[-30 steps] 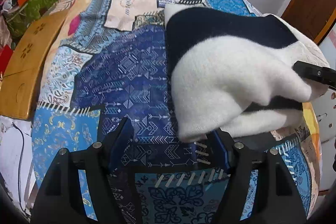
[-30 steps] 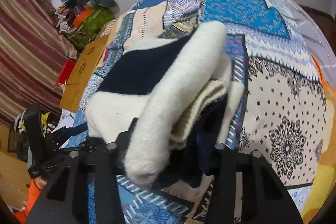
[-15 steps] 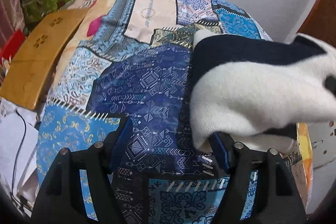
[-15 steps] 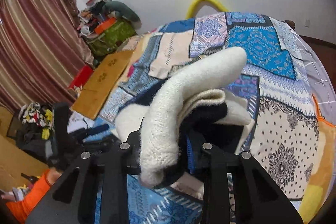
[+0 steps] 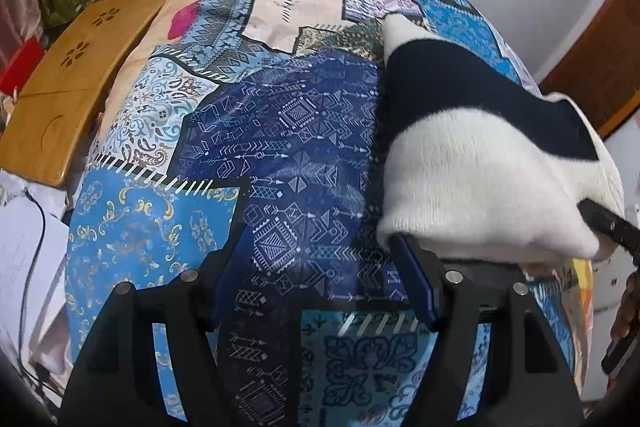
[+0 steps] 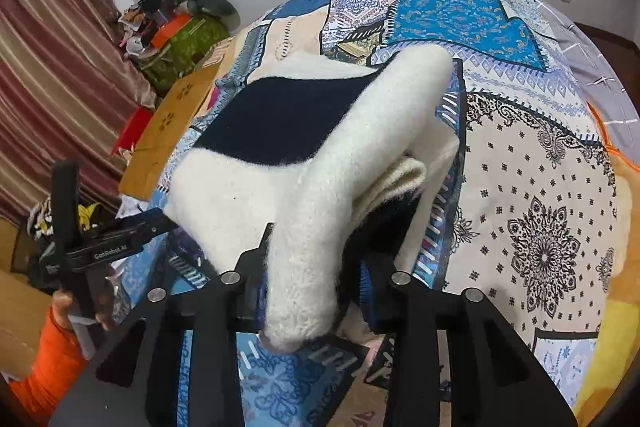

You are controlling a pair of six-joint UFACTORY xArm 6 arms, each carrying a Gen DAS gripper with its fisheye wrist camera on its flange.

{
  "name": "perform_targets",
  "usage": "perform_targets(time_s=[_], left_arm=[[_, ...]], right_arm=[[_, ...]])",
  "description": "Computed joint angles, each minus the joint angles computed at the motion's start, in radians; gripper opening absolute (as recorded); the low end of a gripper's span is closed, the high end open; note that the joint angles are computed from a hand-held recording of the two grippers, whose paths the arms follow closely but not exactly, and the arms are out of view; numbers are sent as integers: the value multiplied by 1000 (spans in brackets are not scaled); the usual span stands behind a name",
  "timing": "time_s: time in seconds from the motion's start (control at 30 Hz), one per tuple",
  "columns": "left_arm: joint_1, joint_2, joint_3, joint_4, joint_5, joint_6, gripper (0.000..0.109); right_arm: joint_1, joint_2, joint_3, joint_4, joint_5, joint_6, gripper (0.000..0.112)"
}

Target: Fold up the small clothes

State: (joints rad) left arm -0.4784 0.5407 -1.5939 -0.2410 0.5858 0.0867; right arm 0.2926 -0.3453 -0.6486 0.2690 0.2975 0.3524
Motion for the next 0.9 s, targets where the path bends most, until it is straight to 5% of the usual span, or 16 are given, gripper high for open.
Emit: perform_targets(time_s=[0.5, 0.67, 0.9], left_arm=[[18, -37, -48, 94, 24, 66, 71], [7, 19, -172, 69, 58, 82, 82], [-13, 216, -492, -11, 246, 96, 83]], right_arm=[[-52, -129, 74, -118, 57, 62, 60], [-64, -111, 46, -163, 73, 72, 78], [-87, -41, 33, 106, 32, -99, 83]])
